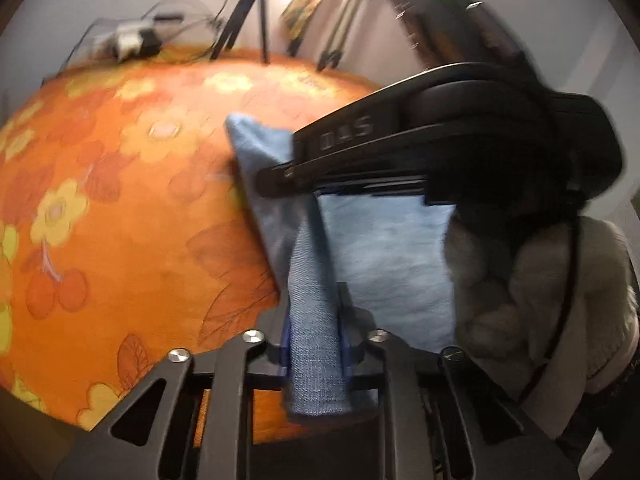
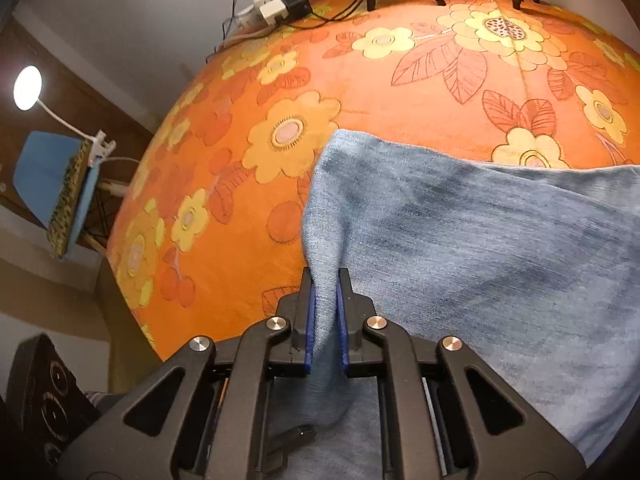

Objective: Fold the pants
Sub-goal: 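Grasp the edge of the folded light-blue jeans with the right gripper, then grasp the jeans edge with the left gripper while the right gripper lifts it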

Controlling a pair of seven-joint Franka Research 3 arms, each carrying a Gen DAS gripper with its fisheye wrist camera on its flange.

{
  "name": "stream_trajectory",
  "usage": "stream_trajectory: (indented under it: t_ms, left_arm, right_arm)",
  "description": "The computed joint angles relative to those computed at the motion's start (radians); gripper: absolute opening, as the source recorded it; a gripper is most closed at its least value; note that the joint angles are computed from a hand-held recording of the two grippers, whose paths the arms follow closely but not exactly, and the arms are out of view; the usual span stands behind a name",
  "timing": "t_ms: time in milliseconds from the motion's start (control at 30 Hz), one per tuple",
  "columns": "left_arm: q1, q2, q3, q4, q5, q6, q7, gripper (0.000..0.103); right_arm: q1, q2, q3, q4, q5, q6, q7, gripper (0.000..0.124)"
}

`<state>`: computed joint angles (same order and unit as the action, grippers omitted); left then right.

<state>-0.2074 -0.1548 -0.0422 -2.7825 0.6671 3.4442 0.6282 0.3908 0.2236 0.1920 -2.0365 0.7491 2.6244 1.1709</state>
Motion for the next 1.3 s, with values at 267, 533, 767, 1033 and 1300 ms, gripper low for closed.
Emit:
stream_trajectory:
  t_ms: [267, 533, 767, 1033, 1300]
  left_arm:
    - [0.003, -0.053, -0.096, 0.002, -0.135, 0.080, 0.110, 0.011]
    - [-0.054, 0.031, -0.146, 0.128, -0.166, 0.129, 0.128, 0.011]
    - [-0.110, 0.199, -0.233, 0.328, -0.217, 0.118, 0.213, 0.011]
    - [-0.135, 0.449, -0.325, 0.622, -0.110, 0.025, 0.200, 0.011]
    - [-0.071, 0.667, -0.479, 0.840, -0.081, -0.115, 0.265, 0.011]
  right_arm:
    - [-0.054, -0.136, -0.015, -0.079, 0.300, -0.031, -0.207, 0.008]
    - [-0.086, -0.280, -0.114, -0.195, 0.447, -0.050, -0.319, 0.008]
    - [-0.154, -0.386, -0.207, -0.304, 0.522, -0.051, -0.393, 0.007]
    - [-0.281, -0.429, -0.314, -0.379, 0.551, -0.073, -0.444, 0.006]
    - [-0.395, -0.347, -0.352, -0.372, 0.535, -0.102, -0.461, 0.006]
